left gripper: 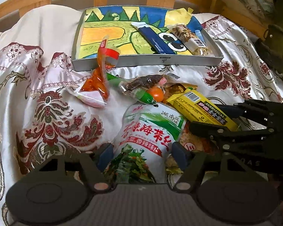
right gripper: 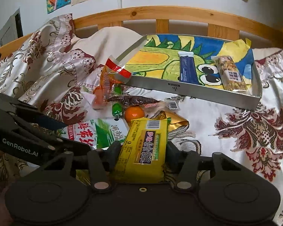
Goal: Organize snacks
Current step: 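Lift the seaweed bag with the left tool while the right tool lifts the yellow box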
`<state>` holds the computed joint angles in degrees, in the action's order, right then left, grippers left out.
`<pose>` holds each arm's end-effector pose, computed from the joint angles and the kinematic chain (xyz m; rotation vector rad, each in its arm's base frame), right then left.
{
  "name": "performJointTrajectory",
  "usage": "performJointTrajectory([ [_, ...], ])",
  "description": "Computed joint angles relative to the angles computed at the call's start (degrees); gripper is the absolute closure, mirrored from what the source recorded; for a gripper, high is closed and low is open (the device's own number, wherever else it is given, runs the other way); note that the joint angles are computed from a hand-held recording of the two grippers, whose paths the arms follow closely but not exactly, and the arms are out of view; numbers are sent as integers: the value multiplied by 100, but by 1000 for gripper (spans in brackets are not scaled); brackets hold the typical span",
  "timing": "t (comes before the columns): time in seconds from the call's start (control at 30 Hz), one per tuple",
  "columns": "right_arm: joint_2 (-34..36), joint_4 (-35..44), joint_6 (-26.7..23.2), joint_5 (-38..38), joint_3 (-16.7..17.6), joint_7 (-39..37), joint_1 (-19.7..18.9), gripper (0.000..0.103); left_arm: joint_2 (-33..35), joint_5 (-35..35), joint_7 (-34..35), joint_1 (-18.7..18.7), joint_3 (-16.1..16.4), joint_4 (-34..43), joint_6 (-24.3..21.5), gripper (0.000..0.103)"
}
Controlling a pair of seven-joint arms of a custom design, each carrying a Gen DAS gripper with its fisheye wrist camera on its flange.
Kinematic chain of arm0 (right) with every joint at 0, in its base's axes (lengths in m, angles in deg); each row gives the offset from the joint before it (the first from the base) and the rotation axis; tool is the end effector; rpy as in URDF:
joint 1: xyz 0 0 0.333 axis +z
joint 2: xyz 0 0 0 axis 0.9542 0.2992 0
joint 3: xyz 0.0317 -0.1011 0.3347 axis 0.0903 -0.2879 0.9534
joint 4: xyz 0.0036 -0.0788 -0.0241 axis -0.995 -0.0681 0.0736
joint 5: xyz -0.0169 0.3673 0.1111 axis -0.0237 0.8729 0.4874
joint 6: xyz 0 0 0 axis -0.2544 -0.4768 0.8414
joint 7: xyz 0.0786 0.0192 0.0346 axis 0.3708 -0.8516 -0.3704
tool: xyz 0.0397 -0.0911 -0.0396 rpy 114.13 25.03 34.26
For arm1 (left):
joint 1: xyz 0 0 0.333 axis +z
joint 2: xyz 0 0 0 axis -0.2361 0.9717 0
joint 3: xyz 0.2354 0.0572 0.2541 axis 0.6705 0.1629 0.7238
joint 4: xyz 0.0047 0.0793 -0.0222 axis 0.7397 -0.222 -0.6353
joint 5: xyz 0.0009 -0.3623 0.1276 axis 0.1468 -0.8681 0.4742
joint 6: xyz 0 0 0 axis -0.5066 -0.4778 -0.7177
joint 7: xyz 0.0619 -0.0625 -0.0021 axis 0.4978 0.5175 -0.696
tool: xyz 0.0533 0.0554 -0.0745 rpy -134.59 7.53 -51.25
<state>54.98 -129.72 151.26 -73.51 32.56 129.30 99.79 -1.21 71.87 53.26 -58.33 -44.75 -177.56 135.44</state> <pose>0.6977 0.4969 0.2287 -2.0736 0.9379 -0.3457 0.6378 -0.3005 0.2553 -1.9279 1.8315 -0.7418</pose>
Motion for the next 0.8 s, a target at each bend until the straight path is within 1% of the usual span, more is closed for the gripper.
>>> performJointTrajectory([
  [0.1, -71, -105, 58, -58, -59, -22, 14, 50, -51, -1, 5, 60, -66, -17, -30, 37],
  [0.17, -124, -180, 102, -100, -113, -4, 25, 50, -111, -14, 6, 176, -193, -44, -18, 41],
  [0.2, -149, -211, 132, -138, -180, 18, 50, 51, -151, -30, 18, 264, -289, -66, 12, 44],
  [0.27, -188, -257, 206, -235, -333, 79, 114, 51, -223, -81, 46, 417, -458, -106, 69, 46],
  [0.33, -210, -286, 265, -344, -431, 117, 155, 51, -245, -104, 88, 466, -512, -104, 59, 47],
  [0.4, -208, -283, 267, -428, -470, 150, 174, 51, -204, -86, 87, 396, -441, -61, -13, 47],
  [0.5, -174, -232, 207, -469, -405, 152, 140, 51, -185, -68, 50, 364, -414, -45, -22, 47],
  [0.53, -169, -224, 197, -470, -377, 146, 125, 51, -180, -51, 44, 343, -385, -44, -20, 44],
  [0.63, -150, -186, 160, -468, -349, 134, 115, 51, -95, 51, -2, 96, -101, 13, -105, 36],
  [0.7, -138, -159, 107, -452, -288, 83, 84, 51, -29, 178, -18, -43, 58, 50, -130, 36],
  [0.73, -141, -160, 93, -441, -278, 64, 75, 51, -11, 224, -9, -53, 69, 67, -137, 35],
  [0.8, -155, -164, 58, -417, -282, 43, 71, 51, -14, 277, 33, 32, -24, 71, -125, 35],
])
